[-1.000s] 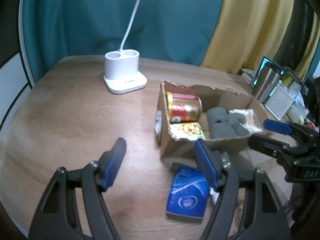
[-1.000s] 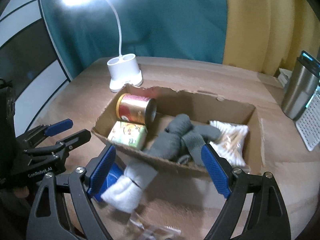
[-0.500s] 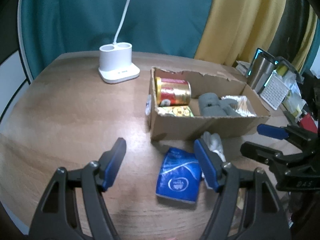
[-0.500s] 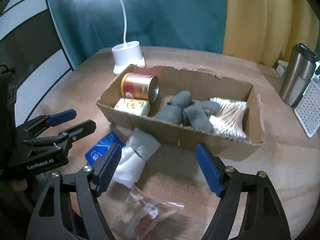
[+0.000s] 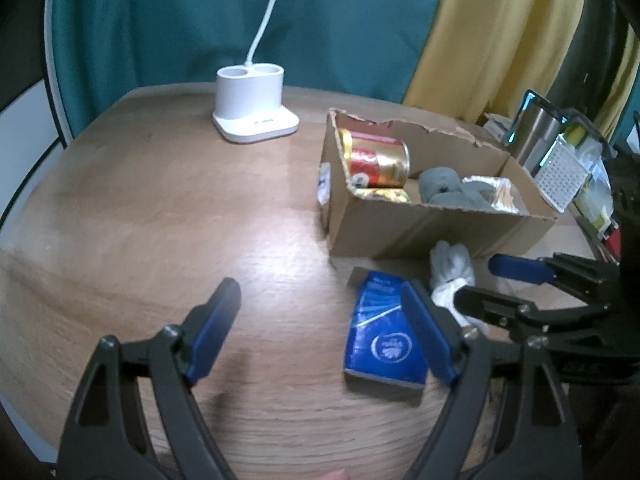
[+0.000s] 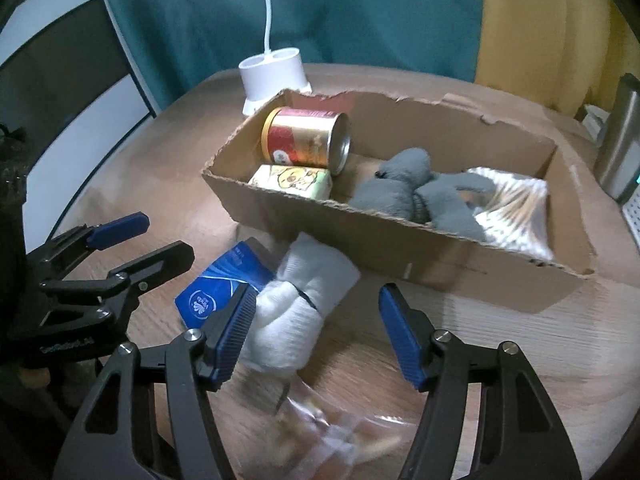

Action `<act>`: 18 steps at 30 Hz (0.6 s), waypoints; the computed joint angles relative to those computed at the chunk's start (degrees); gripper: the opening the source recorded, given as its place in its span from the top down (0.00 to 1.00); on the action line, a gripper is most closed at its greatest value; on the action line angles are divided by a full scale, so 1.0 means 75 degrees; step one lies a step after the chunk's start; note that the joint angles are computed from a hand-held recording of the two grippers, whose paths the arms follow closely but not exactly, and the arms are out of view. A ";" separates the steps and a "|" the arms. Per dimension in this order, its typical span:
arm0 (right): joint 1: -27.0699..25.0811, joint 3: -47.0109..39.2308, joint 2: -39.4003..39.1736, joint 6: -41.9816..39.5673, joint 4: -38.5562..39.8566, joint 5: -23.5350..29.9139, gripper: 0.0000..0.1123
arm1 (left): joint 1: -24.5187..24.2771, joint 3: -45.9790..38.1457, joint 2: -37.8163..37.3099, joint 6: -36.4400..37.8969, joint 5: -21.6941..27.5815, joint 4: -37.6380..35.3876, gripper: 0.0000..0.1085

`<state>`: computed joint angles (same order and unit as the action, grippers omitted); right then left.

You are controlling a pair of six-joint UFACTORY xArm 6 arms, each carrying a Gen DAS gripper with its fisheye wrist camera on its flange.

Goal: Organize objects
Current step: 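Grasp the white cloth with the right gripper while the left gripper grasps the blue tissue packet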

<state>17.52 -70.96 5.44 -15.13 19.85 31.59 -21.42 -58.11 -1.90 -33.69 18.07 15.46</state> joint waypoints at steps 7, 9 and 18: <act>0.0055 -0.0247 0.0304 -0.0254 0.0278 0.0239 0.50 | -0.0042 0.0106 0.0047 0.0422 -0.0065 -0.0429 0.23; 0.0040 -0.0242 0.0306 -0.0380 0.0395 0.0252 0.51 | -0.0079 0.0089 0.0089 0.0473 -0.0027 -0.0428 0.23; -0.0091 -0.0240 0.0379 -0.0785 0.0909 0.0598 0.53 | -0.0232 0.0050 0.0123 0.0533 0.0074 -0.0360 0.23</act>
<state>16.84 -72.76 8.28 -21.02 26.66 36.07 -23.16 -57.73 -0.98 -29.69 18.62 12.76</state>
